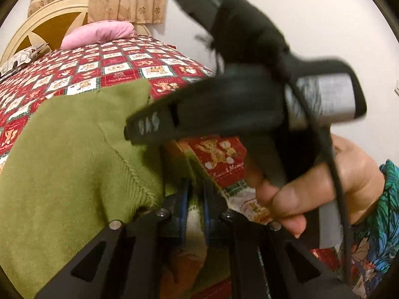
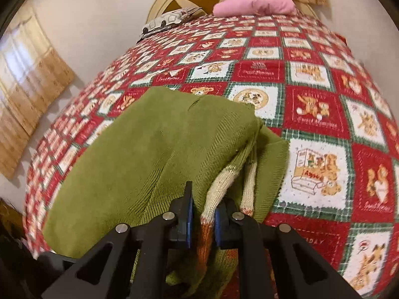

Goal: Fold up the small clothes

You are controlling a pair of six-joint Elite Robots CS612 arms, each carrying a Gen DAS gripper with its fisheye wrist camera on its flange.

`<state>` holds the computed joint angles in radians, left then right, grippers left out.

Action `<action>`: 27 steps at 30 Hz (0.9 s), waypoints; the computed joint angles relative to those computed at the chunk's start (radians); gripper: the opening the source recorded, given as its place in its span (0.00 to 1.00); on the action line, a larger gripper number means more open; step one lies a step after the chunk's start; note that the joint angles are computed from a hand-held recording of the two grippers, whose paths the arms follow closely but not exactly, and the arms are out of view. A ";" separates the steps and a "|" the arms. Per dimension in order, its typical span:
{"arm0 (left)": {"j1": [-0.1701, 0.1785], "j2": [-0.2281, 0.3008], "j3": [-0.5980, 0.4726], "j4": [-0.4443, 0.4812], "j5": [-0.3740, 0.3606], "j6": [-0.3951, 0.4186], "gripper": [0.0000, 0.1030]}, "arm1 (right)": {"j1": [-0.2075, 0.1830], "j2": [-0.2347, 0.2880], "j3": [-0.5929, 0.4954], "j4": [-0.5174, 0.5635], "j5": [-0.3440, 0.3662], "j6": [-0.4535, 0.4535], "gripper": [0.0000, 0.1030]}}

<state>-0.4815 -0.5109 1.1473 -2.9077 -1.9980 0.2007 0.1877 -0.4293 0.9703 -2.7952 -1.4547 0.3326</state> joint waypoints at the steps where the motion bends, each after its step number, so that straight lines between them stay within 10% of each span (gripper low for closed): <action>1: 0.001 -0.001 0.005 -0.008 -0.006 -0.003 0.11 | -0.009 -0.002 0.009 -0.017 0.039 0.036 0.17; 8: 0.043 -0.023 0.025 0.022 -0.133 -0.007 0.17 | -0.046 0.028 -0.011 -0.152 0.153 0.245 0.47; 11: 0.076 -0.048 0.066 -0.035 -0.163 -0.012 0.46 | -0.051 0.065 -0.073 -0.147 0.198 0.254 0.46; 14: 0.108 -0.051 0.082 -0.163 -0.153 -0.083 0.74 | -0.030 0.080 -0.144 -0.019 0.119 0.137 0.14; 23: 0.123 0.015 -0.023 -0.151 0.039 -0.208 0.75 | -0.013 0.052 -0.132 -0.021 -0.078 -0.010 0.14; 27: 0.112 0.030 -0.028 -0.074 0.038 -0.207 0.75 | -0.010 0.065 -0.124 0.026 -0.152 0.061 0.34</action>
<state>-0.3694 -0.4814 1.1197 -2.9818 -1.9597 -0.0067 0.1777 -0.3641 0.8461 -2.7689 -1.6069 0.3941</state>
